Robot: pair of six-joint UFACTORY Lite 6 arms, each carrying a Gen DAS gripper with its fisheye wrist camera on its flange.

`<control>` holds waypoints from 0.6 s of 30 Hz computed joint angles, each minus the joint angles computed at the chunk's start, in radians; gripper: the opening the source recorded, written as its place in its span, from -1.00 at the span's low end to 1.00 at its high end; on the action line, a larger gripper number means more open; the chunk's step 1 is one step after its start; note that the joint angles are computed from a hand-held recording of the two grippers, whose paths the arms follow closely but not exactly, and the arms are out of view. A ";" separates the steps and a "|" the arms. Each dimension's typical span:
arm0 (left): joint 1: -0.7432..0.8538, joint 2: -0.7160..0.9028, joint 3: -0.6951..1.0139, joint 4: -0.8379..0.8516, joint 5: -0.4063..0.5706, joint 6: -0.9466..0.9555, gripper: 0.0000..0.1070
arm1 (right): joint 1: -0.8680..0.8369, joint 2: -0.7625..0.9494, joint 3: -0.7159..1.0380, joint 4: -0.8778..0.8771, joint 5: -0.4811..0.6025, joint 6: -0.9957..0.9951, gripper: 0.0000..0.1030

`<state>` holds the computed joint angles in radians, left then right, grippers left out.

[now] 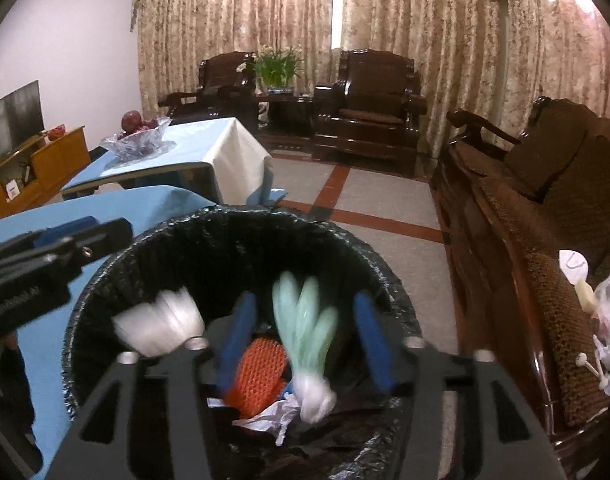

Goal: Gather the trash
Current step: 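Carry the tissue and green glove over the bin and release both, then grasp the paper cup with the left gripper while the right grasps the sock and glove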

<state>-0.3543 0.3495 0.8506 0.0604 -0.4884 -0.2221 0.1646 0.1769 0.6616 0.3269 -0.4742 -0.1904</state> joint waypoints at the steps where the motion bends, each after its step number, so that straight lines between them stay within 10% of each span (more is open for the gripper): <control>1: 0.005 -0.012 -0.014 -0.009 -0.008 0.011 0.23 | 0.009 -0.009 -0.011 0.032 -0.011 -0.021 0.52; 5: 0.033 -0.082 -0.084 -0.045 -0.032 0.048 0.53 | 0.037 -0.044 -0.041 0.081 -0.031 -0.045 0.88; 18: 0.328 -0.437 -0.381 0.161 -0.017 -0.032 0.62 | 0.229 -0.139 -0.053 0.252 -0.021 -0.099 0.88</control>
